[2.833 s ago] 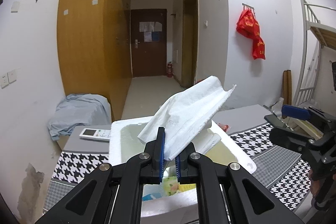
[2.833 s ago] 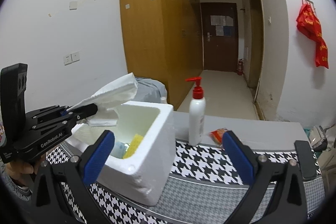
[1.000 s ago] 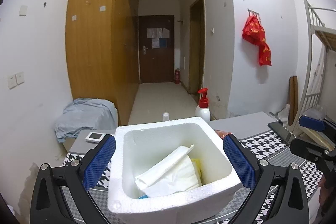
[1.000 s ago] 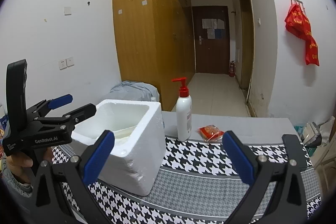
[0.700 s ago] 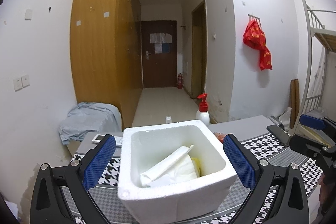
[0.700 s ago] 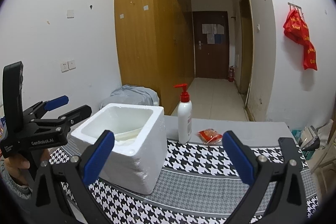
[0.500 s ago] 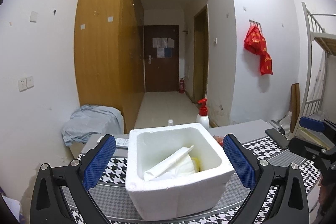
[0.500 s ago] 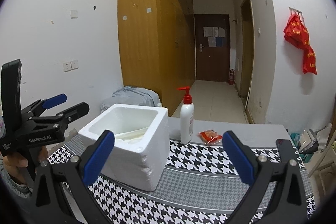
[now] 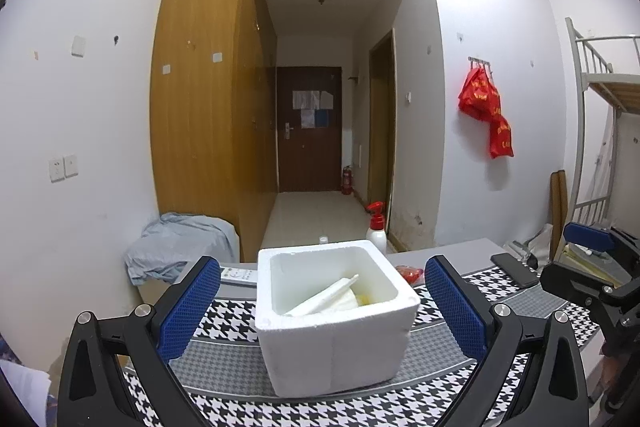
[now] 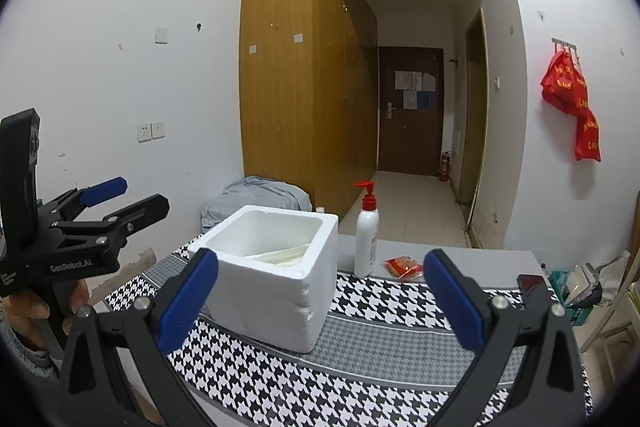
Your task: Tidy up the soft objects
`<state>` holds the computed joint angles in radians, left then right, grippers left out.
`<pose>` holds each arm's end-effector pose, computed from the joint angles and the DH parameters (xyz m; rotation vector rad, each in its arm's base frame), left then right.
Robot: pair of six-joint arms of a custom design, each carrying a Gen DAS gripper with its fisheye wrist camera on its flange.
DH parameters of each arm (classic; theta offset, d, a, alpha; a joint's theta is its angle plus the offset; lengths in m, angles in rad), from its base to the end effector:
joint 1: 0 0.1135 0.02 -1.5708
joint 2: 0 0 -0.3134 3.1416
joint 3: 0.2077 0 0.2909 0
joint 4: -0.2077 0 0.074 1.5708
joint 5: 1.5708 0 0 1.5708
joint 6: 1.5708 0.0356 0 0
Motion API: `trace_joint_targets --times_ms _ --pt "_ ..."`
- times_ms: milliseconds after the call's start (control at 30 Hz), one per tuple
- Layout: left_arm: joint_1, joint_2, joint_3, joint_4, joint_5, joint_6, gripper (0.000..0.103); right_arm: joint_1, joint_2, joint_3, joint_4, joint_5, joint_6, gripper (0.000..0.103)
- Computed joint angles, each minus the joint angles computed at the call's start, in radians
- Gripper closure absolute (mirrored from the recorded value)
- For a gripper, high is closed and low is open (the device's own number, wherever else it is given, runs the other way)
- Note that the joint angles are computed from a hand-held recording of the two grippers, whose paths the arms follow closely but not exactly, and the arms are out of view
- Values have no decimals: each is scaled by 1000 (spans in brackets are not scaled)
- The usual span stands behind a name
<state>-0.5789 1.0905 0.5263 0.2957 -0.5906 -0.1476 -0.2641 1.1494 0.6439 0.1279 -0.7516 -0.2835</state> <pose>0.2182 -0.1189 0.2624 -0.0217 1.7929 0.0237 0.2601 -0.0452 0.2773 -0.4983 1.7901 0.3522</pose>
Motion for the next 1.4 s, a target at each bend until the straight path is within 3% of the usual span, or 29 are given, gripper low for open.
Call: trace_joint_targets --times_ms 333,667,1133,1400 --pt "-127 -77 -62 9 -124 -21 1 -73 -119 -99 26 -80 3 0" --pt "-278 -114 -180 132 -313 -38 1 -165 -198 -219 96 -160 30 0" --pt "-438 -75 -295 245 -449 -71 1 -243 -267 -376 154 -205 -1 0" --pt "-508 -47 -333 236 -506 -144 1 -308 -275 -445 194 -240 -7 0"
